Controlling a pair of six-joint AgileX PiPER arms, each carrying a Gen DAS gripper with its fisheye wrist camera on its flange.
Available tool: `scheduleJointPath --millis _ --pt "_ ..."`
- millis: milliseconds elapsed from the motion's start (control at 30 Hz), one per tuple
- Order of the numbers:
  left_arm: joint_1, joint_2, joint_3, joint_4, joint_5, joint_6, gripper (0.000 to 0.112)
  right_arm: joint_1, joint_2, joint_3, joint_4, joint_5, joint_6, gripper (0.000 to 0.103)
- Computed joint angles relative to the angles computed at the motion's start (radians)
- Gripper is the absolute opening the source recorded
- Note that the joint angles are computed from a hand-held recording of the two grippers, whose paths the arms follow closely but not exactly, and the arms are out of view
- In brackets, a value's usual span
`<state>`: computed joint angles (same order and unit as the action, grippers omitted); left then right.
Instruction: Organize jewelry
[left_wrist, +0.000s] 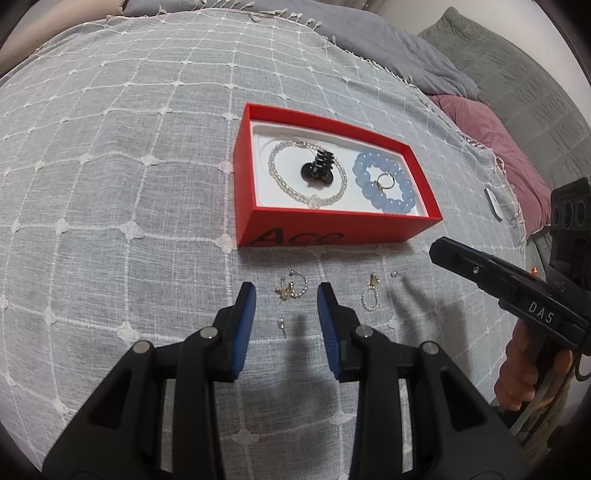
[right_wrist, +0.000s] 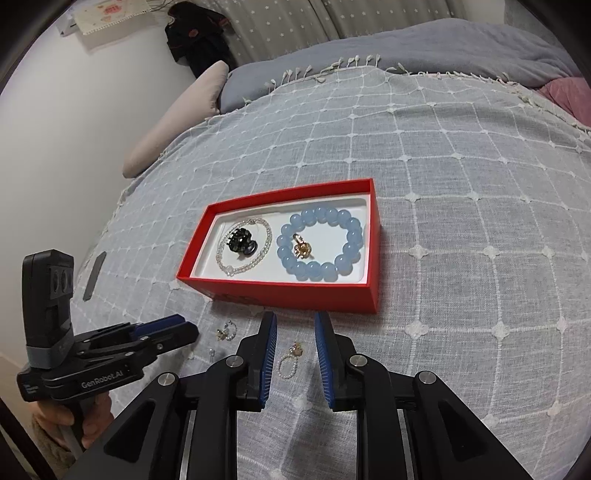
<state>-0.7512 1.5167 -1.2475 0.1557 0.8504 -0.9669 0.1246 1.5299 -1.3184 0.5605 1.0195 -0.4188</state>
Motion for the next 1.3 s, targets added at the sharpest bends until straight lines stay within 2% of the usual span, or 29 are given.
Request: scheduleJointPath --millis 200,367,700,867,1167,1300 --pt "0.007 0.009 0.002 -0.036 0.015 0.022 0.035 0.022 0.008 0.004 -0.028 0.003 0.015 0.022" --pt "-0.023 0.032 -0.012 -0.011 0.059 -0.019 0.033 0.032 0.015 0.011 -0.050 -0.005 0.024 0.022" --pt "-0.027 0.048 -0.016 -0.029 0.056 -0.014 0.028 0.067 0.028 0.027 -0.040 0.006 0.005 0.022" --pt "-0.032 0.060 -0.027 -0.026 0.061 -0.013 0.026 0.100 0.054 0.034 -0.083 0.010 0.032 0.022" --pt "-0.052 0.113 -0.076 0.005 0.080 -0.033 0.021 0.149 0.067 0.064 -0.155 -0.043 0.061 0.021" --pt "-0.057 0.127 -0.090 0.024 0.096 -0.043 0.015 0.180 0.059 0.087 -0.191 -0.088 0.075 0.020"
